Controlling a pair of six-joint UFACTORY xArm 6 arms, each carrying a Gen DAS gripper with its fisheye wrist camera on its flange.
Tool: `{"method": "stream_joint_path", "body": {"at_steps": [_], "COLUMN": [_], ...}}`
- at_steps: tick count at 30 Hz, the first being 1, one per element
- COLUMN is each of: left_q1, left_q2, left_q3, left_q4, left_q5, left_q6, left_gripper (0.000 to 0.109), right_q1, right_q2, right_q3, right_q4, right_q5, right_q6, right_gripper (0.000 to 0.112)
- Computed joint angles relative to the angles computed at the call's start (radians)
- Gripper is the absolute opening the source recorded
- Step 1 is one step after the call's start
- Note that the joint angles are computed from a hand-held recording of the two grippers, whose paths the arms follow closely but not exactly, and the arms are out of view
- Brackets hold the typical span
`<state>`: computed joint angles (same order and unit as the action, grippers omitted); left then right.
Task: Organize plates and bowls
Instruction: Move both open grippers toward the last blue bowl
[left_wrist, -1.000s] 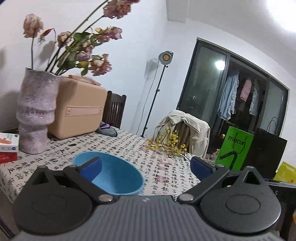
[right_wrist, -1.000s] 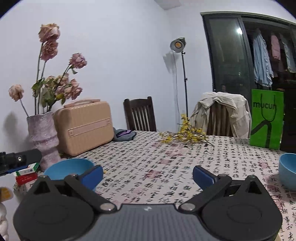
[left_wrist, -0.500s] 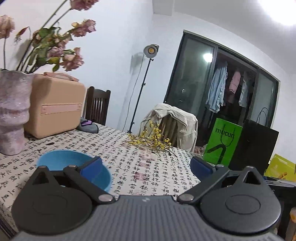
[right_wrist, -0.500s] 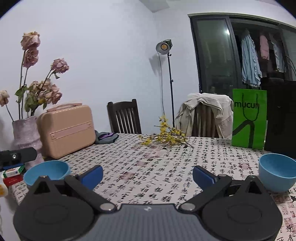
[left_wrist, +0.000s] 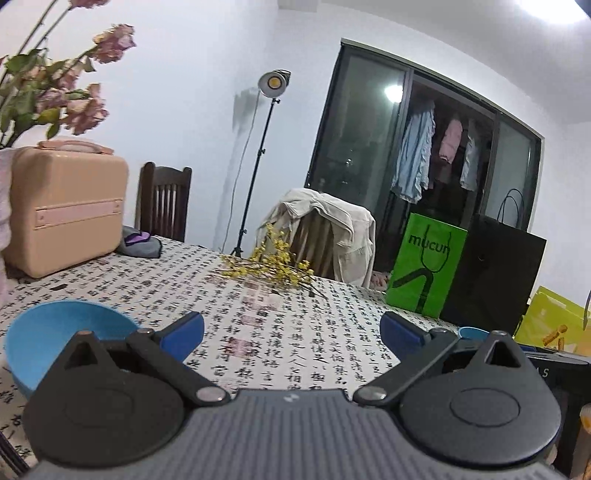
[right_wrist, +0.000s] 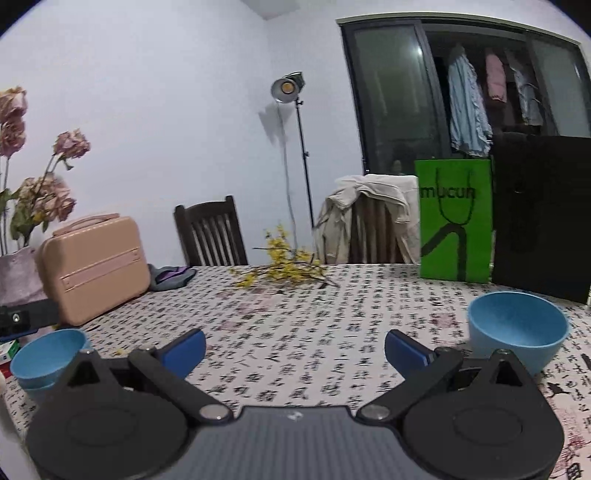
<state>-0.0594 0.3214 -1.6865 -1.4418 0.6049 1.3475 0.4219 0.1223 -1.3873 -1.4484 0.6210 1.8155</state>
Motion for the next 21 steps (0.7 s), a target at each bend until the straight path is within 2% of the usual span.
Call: {"method": "stream_joint_path", "body": {"at_steps": [9,21], "left_q1": [-0.057,-0.139], "left_q2": [0.042,0.083], "left_q3": [-0.07,-0.149], "left_q4": [0.078,0.133], "left_q5": [-0.012,-0.033], "left_q6": [-0.063,-0.064], "left_gripper": [0.103,0.103], "right_q1": [-0.066,-0.176], "right_q2": [-0.097,-0.197], "right_q3": [0.116,0.231], "right_q4": [-0.016,0.008], "right_q5": [0.008,0.002], "right_q6": [0.048,0.084], "right_gripper": [0.103,0.103]}}
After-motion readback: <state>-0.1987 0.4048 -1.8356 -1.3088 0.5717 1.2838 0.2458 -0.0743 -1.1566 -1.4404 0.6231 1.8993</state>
